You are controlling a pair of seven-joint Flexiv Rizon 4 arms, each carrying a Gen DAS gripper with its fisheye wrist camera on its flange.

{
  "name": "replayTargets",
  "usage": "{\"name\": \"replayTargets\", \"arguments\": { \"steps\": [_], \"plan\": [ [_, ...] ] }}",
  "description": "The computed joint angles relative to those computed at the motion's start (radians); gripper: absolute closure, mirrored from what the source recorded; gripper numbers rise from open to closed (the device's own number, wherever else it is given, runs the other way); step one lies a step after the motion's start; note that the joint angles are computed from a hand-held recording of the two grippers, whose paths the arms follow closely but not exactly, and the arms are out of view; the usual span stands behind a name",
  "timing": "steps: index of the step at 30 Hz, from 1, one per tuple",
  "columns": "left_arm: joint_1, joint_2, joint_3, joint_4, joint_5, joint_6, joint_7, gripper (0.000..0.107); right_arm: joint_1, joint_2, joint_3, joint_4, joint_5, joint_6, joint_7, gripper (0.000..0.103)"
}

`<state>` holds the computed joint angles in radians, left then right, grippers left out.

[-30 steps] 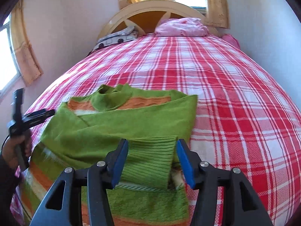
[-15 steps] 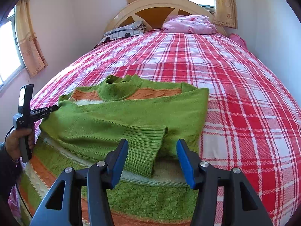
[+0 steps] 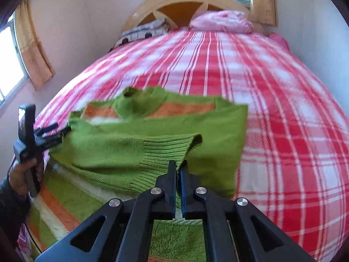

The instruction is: Fold small clothes

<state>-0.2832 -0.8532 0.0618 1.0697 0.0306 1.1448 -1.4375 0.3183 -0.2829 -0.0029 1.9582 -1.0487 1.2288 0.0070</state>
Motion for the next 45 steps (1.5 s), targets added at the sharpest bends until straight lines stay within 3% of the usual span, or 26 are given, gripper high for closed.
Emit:
{"name": "replayTargets", "arguments": {
  "steps": [2, 5, 7, 10, 12, 13, 14, 16, 19, 20, 21, 22, 23, 24, 25, 26, 27, 29, 31, 33, 35, 38, 40, 45],
  "plan": [
    [-0.027, -0.001, 0.052, -0.014, 0.021, -0.028, -0.065, 0.025, -0.001, 0.012, 0.012, 0.003, 0.027, -0.021, -0.019, 0.101],
    [-0.033, 0.012, 0.064, 0.002, 0.046, -0.044, -0.111, 0.019, 0.009, -0.003, 0.054, -0.005, 0.141, -0.122, -0.141, 0.101],
    [-0.033, 0.022, 0.061, 0.022, 0.064, -0.030, -0.120, 0.019, 0.031, -0.021, 0.065, -0.020, 0.197, -0.216, -0.202, 0.100],
    [-0.035, 0.032, 0.061, 0.039, 0.086, -0.012, -0.125, 0.019, 0.047, -0.009, 0.056, -0.010, 0.205, -0.241, -0.185, 0.095],
    [-0.039, 0.033, 0.066, 0.040, 0.098, -0.009, -0.133, 0.018, 0.072, 0.013, 0.047, -0.021, 0.158, -0.319, -0.143, 0.074],
    [-0.041, 0.033, 0.069, 0.038, 0.102, -0.009, -0.137, 0.017, 0.079, 0.015, 0.046, -0.034, 0.130, -0.347, -0.134, 0.051],
    [-0.044, 0.032, 0.073, 0.036, 0.108, -0.010, -0.143, 0.016, 0.084, 0.019, 0.043, -0.043, 0.093, -0.363, -0.116, 0.043],
    [-0.047, 0.034, 0.080, 0.036, 0.119, -0.006, -0.154, 0.015, 0.067, 0.015, 0.037, -0.051, 0.009, -0.278, -0.076, 0.043],
    [-0.058, 0.034, 0.096, 0.032, 0.140, -0.005, -0.173, 0.012, 0.010, -0.044, 0.025, -0.076, -0.034, 0.033, -0.031, 0.043],
    [-0.065, 0.034, 0.106, 0.030, 0.152, -0.003, -0.185, 0.010, -0.045, -0.098, 0.073, -0.105, 0.022, 0.154, -0.058, 0.043],
    [-0.067, 0.037, 0.109, 0.032, 0.158, -0.004, -0.192, 0.009, -0.082, -0.145, 0.129, -0.133, 0.117, 0.209, -0.125, 0.043],
    [-0.061, 0.045, 0.097, 0.043, 0.157, 0.003, -0.187, 0.009, -0.092, -0.185, 0.177, -0.165, 0.258, 0.200, -0.235, 0.044],
    [-0.052, 0.053, 0.081, 0.055, 0.149, 0.004, -0.177, 0.009, -0.087, -0.208, 0.198, -0.194, 0.336, 0.125, -0.293, 0.049],
    [-0.043, 0.066, 0.065, 0.074, 0.139, 0.010, -0.170, 0.009, -0.064, -0.210, 0.187, -0.215, 0.349, 0.000, -0.295, 0.068],
    [-0.034, 0.080, 0.050, 0.099, 0.128, 0.026, -0.165, 0.009, -0.030, -0.197, 0.143, -0.211, 0.297, -0.069, -0.262, 0.076],
    [-0.021, 0.097, 0.028, 0.133, 0.114, 0.050, -0.151, 0.008, 0.014, -0.177, 0.091, -0.199, 0.252, -0.132, -0.236, 0.076],
    [-0.015, 0.110, 0.018, 0.160, 0.107, 0.063, -0.135, 0.006, 0.042, -0.156, 0.065, -0.184, 0.239, -0.187, -0.224, 0.076],
    [-0.029, 0.126, 0.033, 0.189, 0.117, 0.059, -0.117, 0.005, 0.051, -0.128, 0.051, -0.146, 0.267, -0.164, -0.230, 0.076],
    [-0.040, 0.133, 0.046, 0.204, 0.126, 0.062, -0.111, 0.005, 0.076, -0.101, 0.039, -0.136, 0.277, -0.214, -0.248, 0.074],
    [-0.051, 0.135, 0.061, 0.209, 0.133, 0.066, -0.121, 0.005, 0.107, -0.071, 0.014, -0.113, 0.211, -0.241, -0.191, 0.062],
    [-0.060, 0.134, 0.072, 0.209, 0.141, 0.070, -0.128, 0.005, 0.095, -0.061, 0.016, -0.085, 0.163, -0.149, -0.171, 0.050],
    [-0.064, 0.135, 0.079, 0.208, 0.149, 0.069, -0.135, 0.004, 0.098, -0.095, 0.040, -0.109, 0.229, -0.223, -0.246, 0.050],
    [-0.061, 0.137, 0.075, 0.212, 0.147, 0.070, -0.136, 0.004, 0.113, -0.083, 0.010, -0.074, 0.146, -0.199, -0.200, 0.050],
    [-0.049, 0.144, 0.058, 0.229, 0.134, 0.086, -0.123, 0.004, 0.087, -0.061, 0.011, -0.029, 0.126, -0.139, -0.143, 0.050]
  ]
}}
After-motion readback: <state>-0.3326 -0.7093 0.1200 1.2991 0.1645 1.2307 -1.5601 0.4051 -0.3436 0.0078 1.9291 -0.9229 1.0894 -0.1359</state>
